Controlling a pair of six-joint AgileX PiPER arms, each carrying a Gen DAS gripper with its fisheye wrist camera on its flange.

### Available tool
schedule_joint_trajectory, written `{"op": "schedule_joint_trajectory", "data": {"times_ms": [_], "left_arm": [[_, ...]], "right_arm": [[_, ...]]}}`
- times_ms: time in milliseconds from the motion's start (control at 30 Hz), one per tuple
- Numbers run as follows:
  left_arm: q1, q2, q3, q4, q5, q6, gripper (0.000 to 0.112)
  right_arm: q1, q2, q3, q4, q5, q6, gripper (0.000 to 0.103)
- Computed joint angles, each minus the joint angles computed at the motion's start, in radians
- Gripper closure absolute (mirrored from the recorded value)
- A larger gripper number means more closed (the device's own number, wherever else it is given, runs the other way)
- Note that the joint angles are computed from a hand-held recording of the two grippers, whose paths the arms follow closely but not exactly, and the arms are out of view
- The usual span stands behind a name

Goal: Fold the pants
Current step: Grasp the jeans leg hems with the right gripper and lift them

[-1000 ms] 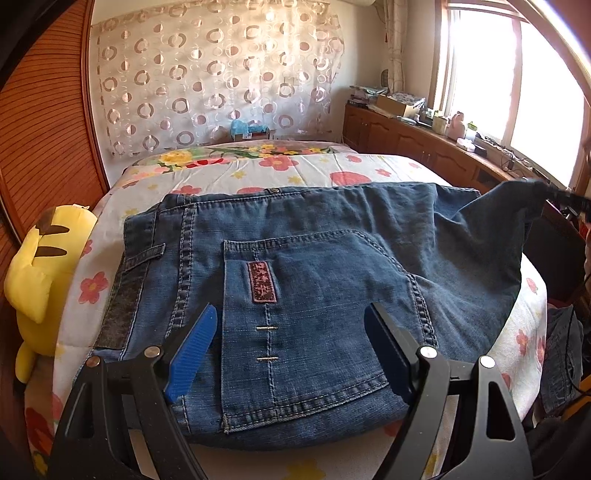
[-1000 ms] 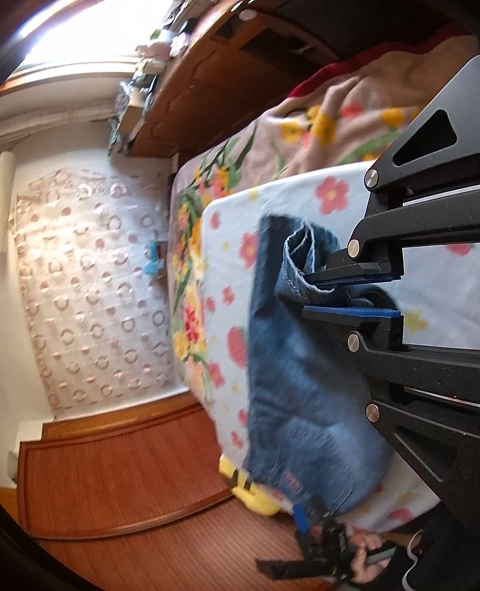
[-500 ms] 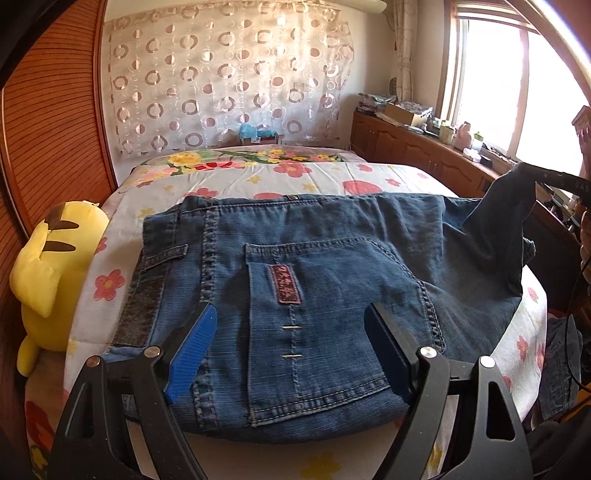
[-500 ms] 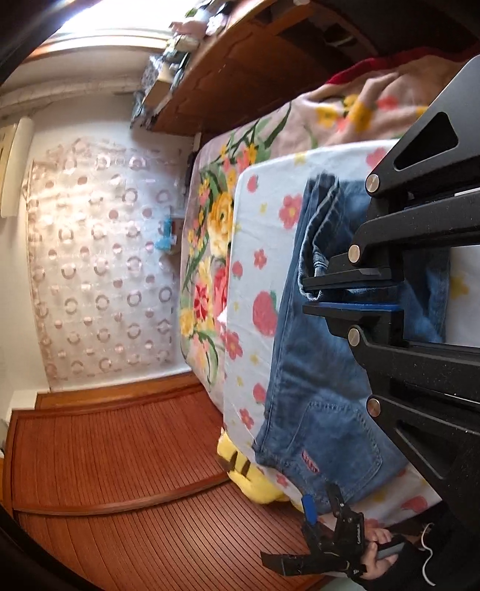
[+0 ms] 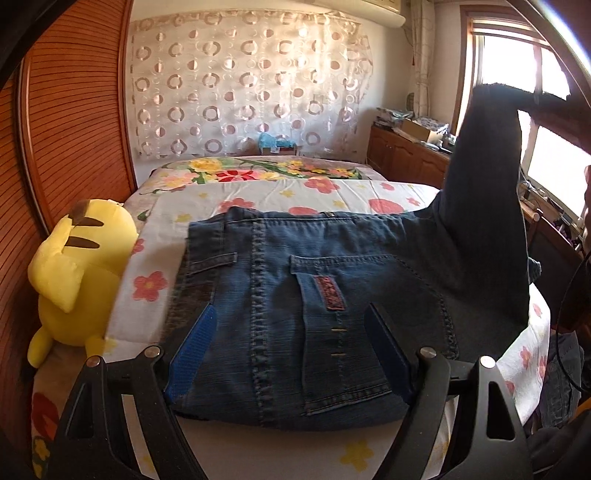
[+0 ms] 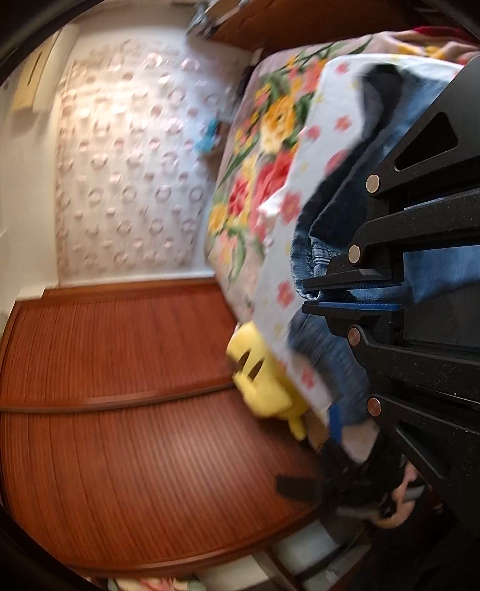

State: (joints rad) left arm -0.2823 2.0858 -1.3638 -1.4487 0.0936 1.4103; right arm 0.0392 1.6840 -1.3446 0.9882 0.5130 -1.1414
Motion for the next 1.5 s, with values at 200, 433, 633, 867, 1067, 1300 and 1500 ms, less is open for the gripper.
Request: {"op": "schedule_joint_trajectory", "data": {"times_ms": [200,433,633,867,1067,1300,1500], "left_arm": [[0.025,-0.014,0.024,-0.154,0.011,0.153,0.030],[0.032,-0.003,0.008,-0.068,0.031,0.053,0.030],[0.005,0.019,-0.026,0.085,0.040,-0.082,0.030],[-0.028,0.101,-0.166,0.430,0.117,-0.390,0.030],[-0.040,0.191,-0.310,0.580,0.222,-0.512,0.059],[-0.044,0.298,-0.475,0.896,0.301,-0.830,0.078],[-0.055,0.274,-0.428,0.830,0.272,-0.742,0.090]], "right_arm": [[0.005,0.090,-0.129,-0.060,0.080,0.052,0.096],[0.018,0.206,-0.248,-0.228,0.044,0.224,0.080],[0.038,0.193,-0.184,-0.336,-0.036,0.354,0.058],[0.027,0.172,-0.068,-0.368,-0.103,0.428,0.057],[0.028,0.178,-0.041,-0.456,-0.110,0.556,0.055],[0.028,0.219,-0.071,-0.494,-0.065,0.653,0.052],[0.024,0.261,-0.135,-0.486,0.010,0.683,0.052]]}}
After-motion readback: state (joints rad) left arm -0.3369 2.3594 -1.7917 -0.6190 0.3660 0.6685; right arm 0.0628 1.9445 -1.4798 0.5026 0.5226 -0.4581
